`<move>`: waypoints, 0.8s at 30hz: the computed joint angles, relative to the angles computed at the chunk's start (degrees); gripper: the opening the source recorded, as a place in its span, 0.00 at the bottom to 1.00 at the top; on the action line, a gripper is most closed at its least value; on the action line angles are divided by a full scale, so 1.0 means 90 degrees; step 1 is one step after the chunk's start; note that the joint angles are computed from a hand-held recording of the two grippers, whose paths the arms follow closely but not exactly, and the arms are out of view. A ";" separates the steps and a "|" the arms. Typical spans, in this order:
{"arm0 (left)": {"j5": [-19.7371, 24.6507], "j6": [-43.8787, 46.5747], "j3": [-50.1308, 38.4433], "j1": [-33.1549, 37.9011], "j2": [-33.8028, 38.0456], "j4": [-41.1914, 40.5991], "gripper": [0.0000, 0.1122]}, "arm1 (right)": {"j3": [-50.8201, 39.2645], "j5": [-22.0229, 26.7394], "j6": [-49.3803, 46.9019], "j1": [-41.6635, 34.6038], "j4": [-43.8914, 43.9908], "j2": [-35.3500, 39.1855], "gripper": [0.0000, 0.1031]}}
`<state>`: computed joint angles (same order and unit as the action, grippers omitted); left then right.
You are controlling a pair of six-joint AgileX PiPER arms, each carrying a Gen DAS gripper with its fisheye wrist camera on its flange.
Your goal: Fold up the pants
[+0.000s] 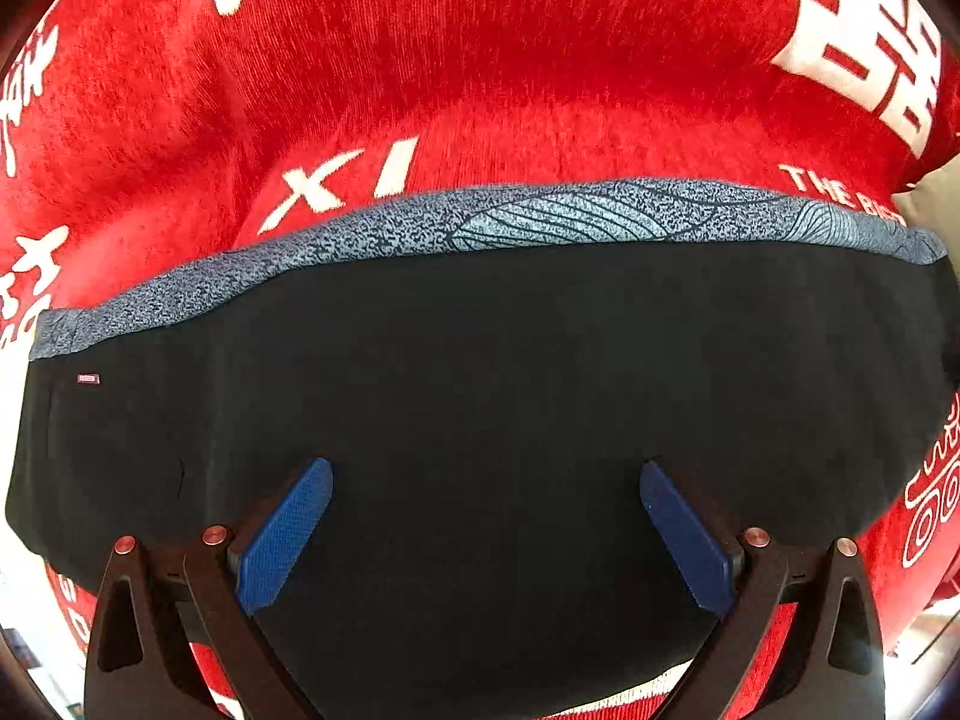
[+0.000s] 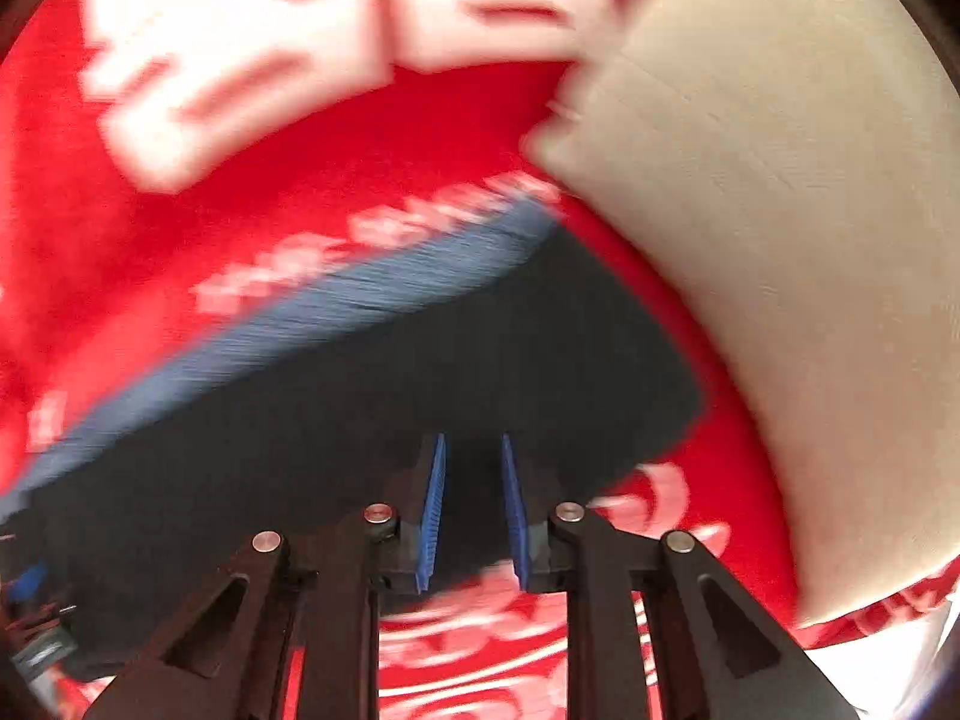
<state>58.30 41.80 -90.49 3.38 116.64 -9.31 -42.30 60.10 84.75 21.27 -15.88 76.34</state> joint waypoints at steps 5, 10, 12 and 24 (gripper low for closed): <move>-0.0028 -0.0005 0.0015 -0.0004 0.0011 -0.0010 0.92 | 0.0185 -0.0444 0.0109 -0.0529 -0.0223 -0.0736 0.15; -0.0193 0.0017 0.0257 0.0096 -0.0087 -0.0034 0.92 | -0.0326 -0.1387 -0.0969 -0.1757 -0.0221 0.0149 0.18; -0.0243 -0.0033 0.0306 0.0100 -0.0111 -0.0013 0.92 | -0.0442 -0.1538 -0.1234 -0.2085 -0.0082 0.0517 0.18; -0.0424 -0.0415 0.0560 -0.0020 -0.0211 0.0192 0.92 | -0.0459 -0.0543 0.0144 0.0410 -0.0078 -0.0259 0.47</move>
